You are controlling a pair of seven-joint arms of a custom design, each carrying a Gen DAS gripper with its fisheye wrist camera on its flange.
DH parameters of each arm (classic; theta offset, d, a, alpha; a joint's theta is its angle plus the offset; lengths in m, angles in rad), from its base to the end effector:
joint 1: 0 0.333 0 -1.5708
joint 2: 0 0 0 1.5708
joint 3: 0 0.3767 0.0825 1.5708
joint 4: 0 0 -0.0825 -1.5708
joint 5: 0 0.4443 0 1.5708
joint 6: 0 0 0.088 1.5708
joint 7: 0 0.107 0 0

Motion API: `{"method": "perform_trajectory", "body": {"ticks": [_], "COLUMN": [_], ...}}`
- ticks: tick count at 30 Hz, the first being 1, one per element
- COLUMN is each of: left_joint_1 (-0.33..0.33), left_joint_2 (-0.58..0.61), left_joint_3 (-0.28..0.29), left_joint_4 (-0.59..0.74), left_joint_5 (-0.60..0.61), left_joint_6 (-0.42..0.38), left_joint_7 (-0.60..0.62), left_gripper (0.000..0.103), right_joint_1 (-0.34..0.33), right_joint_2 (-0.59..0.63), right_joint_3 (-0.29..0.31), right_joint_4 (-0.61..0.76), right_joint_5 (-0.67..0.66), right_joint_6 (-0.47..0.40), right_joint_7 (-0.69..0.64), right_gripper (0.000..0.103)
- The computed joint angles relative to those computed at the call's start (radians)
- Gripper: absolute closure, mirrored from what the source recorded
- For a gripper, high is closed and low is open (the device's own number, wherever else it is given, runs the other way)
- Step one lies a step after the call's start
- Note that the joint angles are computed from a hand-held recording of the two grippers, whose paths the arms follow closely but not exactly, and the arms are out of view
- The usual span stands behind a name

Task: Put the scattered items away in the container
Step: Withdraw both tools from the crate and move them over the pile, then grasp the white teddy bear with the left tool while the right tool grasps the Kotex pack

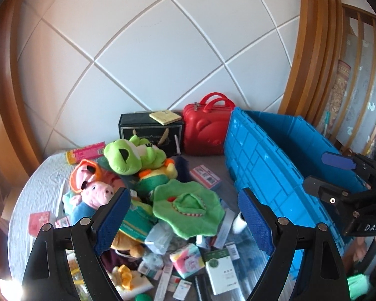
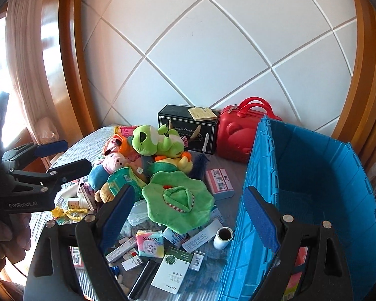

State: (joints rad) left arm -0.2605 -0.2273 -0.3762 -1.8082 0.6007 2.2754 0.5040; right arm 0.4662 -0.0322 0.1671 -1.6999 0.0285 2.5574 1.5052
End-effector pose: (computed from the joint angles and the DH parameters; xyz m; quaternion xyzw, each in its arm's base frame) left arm 0.4593 -0.3606 0.7657 -0.6863 0.5766 -0.3323 0.2934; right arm 0.5304 0.3916 0.7520 -0.8156 0.3868 -0.1982 0.3818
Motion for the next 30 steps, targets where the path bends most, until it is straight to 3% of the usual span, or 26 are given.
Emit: {"method": "perform_trajectory", "body": {"ticks": [10, 19, 23, 30], "left_joint_1": [0.043, 0.091, 0.092, 0.083], "left_joint_2": [-0.170, -0.306, -0.330, -0.346], "left_joint_3": [0.046, 0.073, 0.083, 0.095], "left_joint_4": [-0.225, -0.434, -0.507, -0.622], "left_joint_5": [-0.129, -0.245, -0.293, -0.348], "left_joint_6": [0.085, 0.105, 0.091, 0.154], "left_joint_7": [0.055, 0.130, 0.188, 0.283], "left_gripper": [0.015, 0.015, 0.015, 0.015], "right_joint_1": [0.049, 0.096, 0.112, 0.126], "right_joint_2": [0.038, 0.108, 0.132, 0.172], "right_joint_3": [0.033, 0.035, 0.035, 0.030], "right_joint_4": [-0.003, -0.009, -0.037, -0.101], "right_joint_5": [-0.153, -0.191, -0.194, -0.177], "right_joint_6": [-0.031, -0.083, -0.067, -0.019], "right_joint_7": [0.161, 0.260, 0.282, 0.304], "right_gripper": [0.014, 0.014, 0.014, 0.014]}}
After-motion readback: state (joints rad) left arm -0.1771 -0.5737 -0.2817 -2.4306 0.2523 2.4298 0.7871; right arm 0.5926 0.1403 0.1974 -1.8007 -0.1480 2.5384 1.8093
